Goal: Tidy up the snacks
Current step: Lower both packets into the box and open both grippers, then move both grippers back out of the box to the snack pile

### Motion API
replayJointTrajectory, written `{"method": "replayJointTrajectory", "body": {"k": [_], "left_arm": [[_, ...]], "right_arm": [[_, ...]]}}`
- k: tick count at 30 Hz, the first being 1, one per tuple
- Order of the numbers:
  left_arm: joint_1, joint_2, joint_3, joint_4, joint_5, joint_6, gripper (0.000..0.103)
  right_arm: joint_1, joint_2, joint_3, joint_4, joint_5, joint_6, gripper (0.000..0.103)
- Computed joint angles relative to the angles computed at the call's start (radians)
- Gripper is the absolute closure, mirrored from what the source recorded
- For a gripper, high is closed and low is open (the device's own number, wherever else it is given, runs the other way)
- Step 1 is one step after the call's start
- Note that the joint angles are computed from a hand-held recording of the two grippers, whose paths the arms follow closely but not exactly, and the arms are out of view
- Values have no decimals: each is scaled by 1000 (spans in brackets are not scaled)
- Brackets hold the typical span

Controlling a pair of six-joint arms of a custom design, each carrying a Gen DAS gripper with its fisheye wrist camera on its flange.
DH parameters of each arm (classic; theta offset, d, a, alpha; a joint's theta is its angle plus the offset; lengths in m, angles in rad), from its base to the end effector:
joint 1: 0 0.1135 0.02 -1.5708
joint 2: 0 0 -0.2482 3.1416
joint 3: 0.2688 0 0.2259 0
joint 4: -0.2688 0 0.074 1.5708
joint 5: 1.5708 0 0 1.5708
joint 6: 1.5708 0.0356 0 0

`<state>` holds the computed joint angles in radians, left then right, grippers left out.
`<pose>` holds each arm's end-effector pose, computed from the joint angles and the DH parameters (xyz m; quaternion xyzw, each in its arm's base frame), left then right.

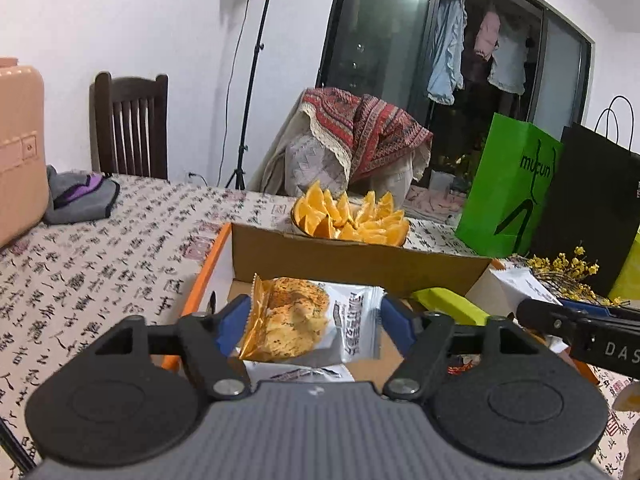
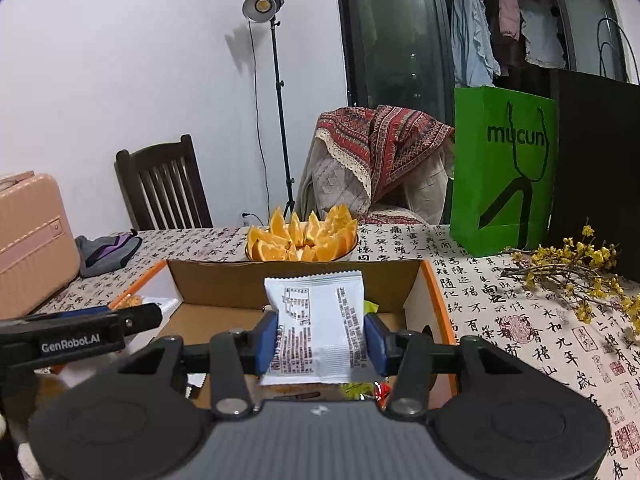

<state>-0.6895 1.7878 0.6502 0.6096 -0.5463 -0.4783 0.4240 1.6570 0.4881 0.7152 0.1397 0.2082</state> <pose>0.2506 -0.1826 0.1308 -0.0456 0.8445 -0.0692 0.5291 0.2572 0.1107 0.1359 -0.0543 0.8450 0.1081 0.5209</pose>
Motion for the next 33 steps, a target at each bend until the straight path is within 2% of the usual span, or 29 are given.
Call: {"method": "replayJointTrajectory", "body": {"k": [2,4,9,18,27,33], "left_arm": [[-6,-7,-15,30,-13,3,10],[-11,-13,-29,58,-24,8,0],[-16,-23,-55,106,-36,11,0],[-49,-78,-58,44,-69,4,0],[-103,-206,-59,-91,-128,-19,0],[-139,-283,-118,-140,-156,-60,0]], "right_arm": [[2,-17,-21,17,1,0,43],[0,-37,-44,40,1,6,20],[-9,-69,-76,59,-2,24,0],[1,-103,-85,33,23,26,0],[67,-289,-127,-68,110,1,0],[115,-401,-171,-149,154,13,0]]}}
